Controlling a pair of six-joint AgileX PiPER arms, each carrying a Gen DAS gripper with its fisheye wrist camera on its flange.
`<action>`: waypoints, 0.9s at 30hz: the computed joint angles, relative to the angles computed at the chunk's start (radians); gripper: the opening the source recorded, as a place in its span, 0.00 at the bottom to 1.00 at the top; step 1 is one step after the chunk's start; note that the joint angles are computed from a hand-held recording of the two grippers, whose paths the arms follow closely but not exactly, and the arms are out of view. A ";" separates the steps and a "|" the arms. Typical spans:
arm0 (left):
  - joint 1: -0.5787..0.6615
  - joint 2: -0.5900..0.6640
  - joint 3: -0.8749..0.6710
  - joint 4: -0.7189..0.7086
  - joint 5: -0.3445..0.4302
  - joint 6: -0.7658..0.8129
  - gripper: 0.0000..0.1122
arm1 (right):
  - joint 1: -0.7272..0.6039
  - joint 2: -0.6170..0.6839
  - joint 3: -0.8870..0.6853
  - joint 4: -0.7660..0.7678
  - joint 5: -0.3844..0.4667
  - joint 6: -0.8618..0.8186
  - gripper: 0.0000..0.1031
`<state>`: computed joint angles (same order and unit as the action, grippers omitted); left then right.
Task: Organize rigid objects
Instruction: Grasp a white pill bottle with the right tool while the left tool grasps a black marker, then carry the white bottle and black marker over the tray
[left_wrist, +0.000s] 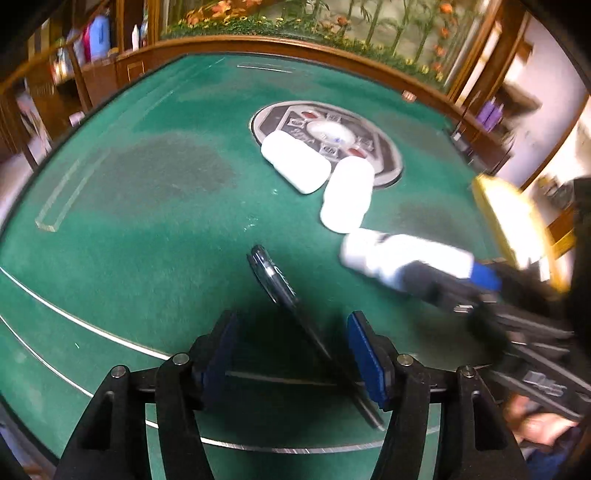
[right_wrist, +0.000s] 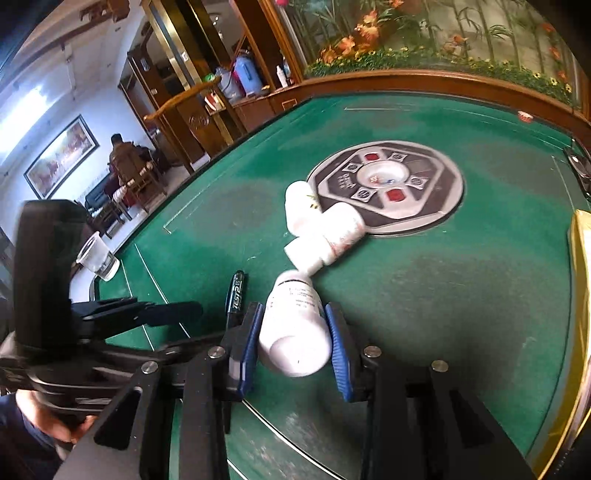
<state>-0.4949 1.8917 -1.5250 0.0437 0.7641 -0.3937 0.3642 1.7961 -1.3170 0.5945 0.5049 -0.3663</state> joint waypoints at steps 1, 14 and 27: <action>-0.022 0.010 -0.006 0.073 0.000 -0.043 0.41 | -0.006 -0.004 0.006 0.010 0.000 -0.009 0.32; 0.015 -0.039 0.073 0.139 -0.023 0.070 0.12 | 0.001 0.019 -0.011 -0.083 0.075 0.067 0.32; 0.046 -0.054 0.122 0.076 -0.129 0.083 0.08 | 0.020 0.025 0.005 -0.125 0.027 0.105 0.32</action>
